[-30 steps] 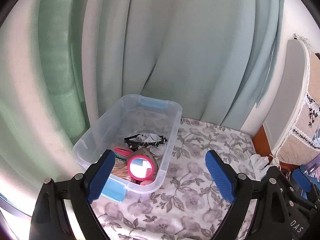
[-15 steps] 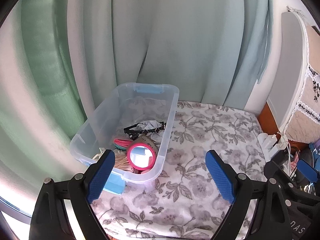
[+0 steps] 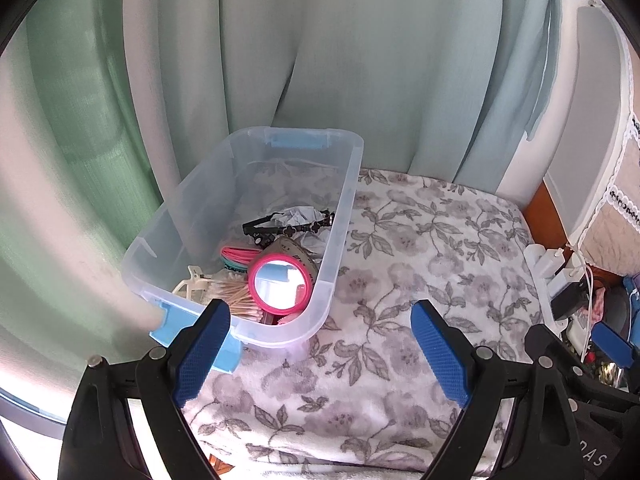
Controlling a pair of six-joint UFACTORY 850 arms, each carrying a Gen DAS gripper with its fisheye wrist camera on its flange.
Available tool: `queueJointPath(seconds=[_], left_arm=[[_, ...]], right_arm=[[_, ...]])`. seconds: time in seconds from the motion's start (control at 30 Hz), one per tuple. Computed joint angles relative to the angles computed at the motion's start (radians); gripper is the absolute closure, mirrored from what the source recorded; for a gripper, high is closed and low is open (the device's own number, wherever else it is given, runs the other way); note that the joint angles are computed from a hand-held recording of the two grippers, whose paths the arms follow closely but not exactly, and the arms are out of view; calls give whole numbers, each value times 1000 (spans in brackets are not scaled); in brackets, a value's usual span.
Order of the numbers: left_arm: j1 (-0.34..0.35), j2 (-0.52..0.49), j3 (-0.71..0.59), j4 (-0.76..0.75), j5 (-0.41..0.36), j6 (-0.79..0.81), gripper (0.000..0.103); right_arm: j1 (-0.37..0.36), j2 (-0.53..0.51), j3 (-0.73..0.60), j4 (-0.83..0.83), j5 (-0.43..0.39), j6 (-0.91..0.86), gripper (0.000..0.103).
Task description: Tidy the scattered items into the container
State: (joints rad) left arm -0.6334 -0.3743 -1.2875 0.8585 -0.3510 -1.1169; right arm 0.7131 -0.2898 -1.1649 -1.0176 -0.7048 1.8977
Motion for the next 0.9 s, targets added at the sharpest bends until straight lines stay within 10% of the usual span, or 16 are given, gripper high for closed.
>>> queueJointPath(seconds=[0.9], left_arm=[[14,-41,-13,-113,21,127,11]], right_arm=[[-9,-58,-40,131,-21,-110,0]])
